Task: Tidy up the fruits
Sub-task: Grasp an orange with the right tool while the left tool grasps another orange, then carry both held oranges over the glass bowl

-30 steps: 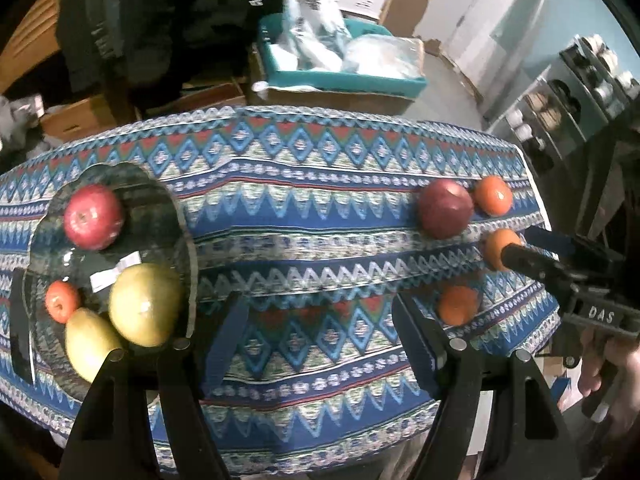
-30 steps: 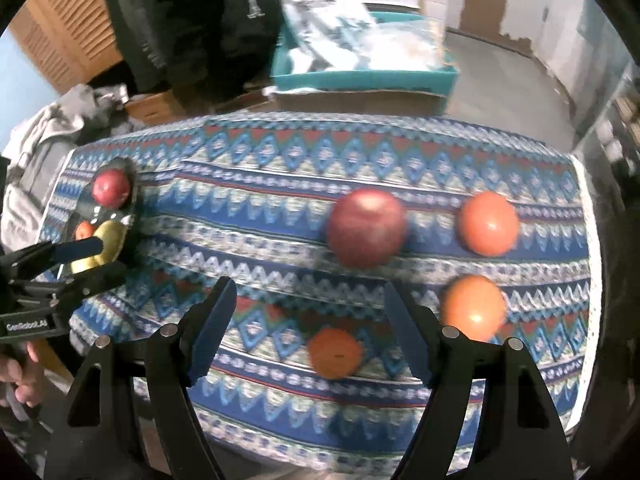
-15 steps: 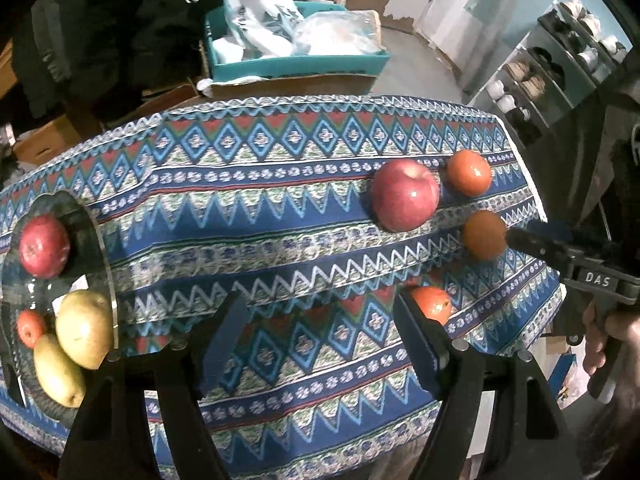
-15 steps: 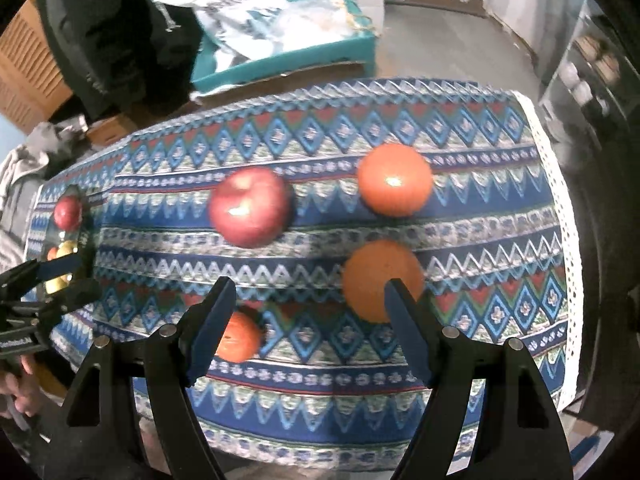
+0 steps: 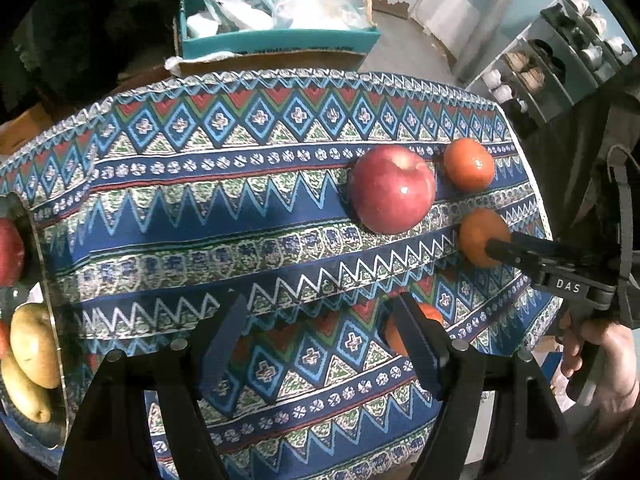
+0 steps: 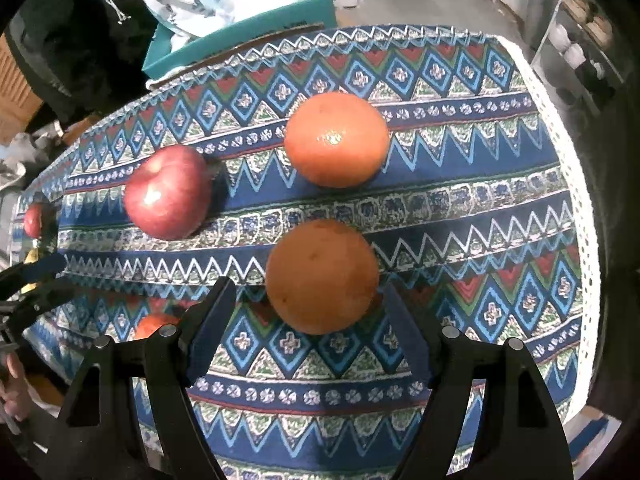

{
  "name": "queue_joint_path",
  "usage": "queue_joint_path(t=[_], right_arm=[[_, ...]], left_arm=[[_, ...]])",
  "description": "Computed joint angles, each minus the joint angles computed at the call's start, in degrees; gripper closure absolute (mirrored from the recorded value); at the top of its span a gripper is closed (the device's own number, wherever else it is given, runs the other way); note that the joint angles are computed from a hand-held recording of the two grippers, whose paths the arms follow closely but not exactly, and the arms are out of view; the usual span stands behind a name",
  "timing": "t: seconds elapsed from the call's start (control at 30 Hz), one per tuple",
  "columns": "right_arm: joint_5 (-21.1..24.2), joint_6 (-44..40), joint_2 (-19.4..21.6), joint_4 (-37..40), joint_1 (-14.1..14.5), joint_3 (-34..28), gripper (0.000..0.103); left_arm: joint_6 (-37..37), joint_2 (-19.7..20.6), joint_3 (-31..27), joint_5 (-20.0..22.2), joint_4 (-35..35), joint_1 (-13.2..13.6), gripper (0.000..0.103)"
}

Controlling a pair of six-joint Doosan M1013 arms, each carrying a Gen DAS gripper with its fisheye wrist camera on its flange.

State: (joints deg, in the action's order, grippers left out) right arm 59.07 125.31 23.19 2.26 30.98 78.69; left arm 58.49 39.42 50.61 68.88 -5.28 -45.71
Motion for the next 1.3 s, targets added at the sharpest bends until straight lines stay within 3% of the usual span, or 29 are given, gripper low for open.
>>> queue_joint_path(t=[0.3, 0.4, 0.5, 0.73, 1.0, 1.3], right_arm=[[-1.2, -2.4, 1.9, 0.4, -0.2, -0.3, 0.027], [0.1, -2.7, 2.6, -0.4, 0.0, -0.7, 0.036], [-0.4, -1.6, 2.7, -1.3, 0.2, -0.8, 0.037], [-2.8, -0.9, 0.2, 1.3, 0.2, 2.1, 0.038], [-3.7, -0.4, -3.3, 2.1, 1.1, 5.1, 0.038], [-4.6, 1.1, -4.5, 2.7, 1.3, 6.7, 0.037]], left_arm=[[2.2, 2.2, -2.5, 1.5, -2.2, -0.2, 0.026], [2.8, 2.4, -2.7, 1.5, -3.2, -0.3, 0.026], [3.2, 2.4, -2.6, 1.2, -4.7, -0.4, 0.026], [5.3, 2.6, -2.7, -0.1, -7.4, -1.5, 0.021], [6.3, 3.9, -4.1, 1.8, -8.0, -2.7, 0.021], [5.9, 4.9, -4.2, 2.4, -8.1, -3.5, 0.021]])
